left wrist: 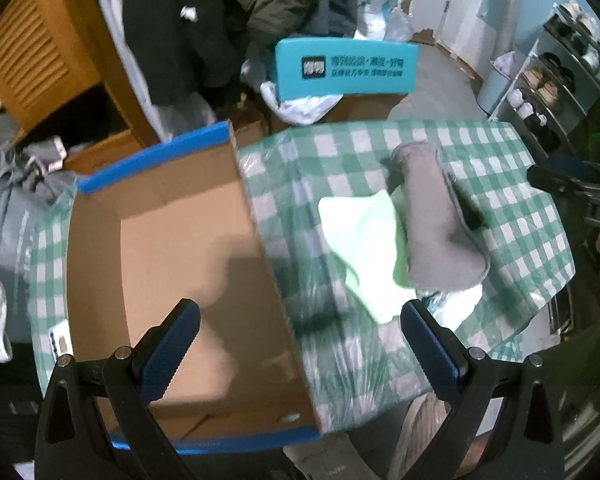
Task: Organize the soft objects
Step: 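Reach the right gripper to the green mesh scrubber and grasp it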
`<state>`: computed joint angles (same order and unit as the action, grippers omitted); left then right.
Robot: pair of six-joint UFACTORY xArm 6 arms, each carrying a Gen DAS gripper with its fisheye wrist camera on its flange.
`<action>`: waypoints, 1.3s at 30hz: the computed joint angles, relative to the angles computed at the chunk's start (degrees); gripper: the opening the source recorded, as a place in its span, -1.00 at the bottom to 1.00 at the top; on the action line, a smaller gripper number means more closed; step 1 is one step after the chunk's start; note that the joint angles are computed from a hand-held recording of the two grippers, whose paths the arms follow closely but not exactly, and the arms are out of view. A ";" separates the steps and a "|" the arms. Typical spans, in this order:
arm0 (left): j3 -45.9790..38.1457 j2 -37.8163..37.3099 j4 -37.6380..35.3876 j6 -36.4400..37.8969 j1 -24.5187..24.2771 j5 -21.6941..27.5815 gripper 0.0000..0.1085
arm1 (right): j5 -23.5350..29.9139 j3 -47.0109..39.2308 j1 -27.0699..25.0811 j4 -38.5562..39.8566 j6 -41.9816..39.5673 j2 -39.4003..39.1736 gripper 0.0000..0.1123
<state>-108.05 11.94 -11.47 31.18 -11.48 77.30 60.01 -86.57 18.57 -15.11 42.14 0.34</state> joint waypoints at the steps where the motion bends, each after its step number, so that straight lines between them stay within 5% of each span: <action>1: -1.00 0.55 -0.03 -0.13 -0.33 0.03 0.88 | 0.20 0.01 -0.59 0.44 -0.22 0.06 0.70; 19: -21.46 17.06 3.60 -8.29 -7.60 8.41 0.88 | 6.00 -4.22 -9.42 13.07 -14.72 7.19 0.70; 39: -17.03 20.23 9.45 -9.51 -10.82 6.90 0.88 | 3.03 2.39 -12.08 18.90 -15.72 10.04 0.70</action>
<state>-125.08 32.17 -2.02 21.67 -22.30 84.20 63.05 -84.18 6.49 3.79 26.42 10.38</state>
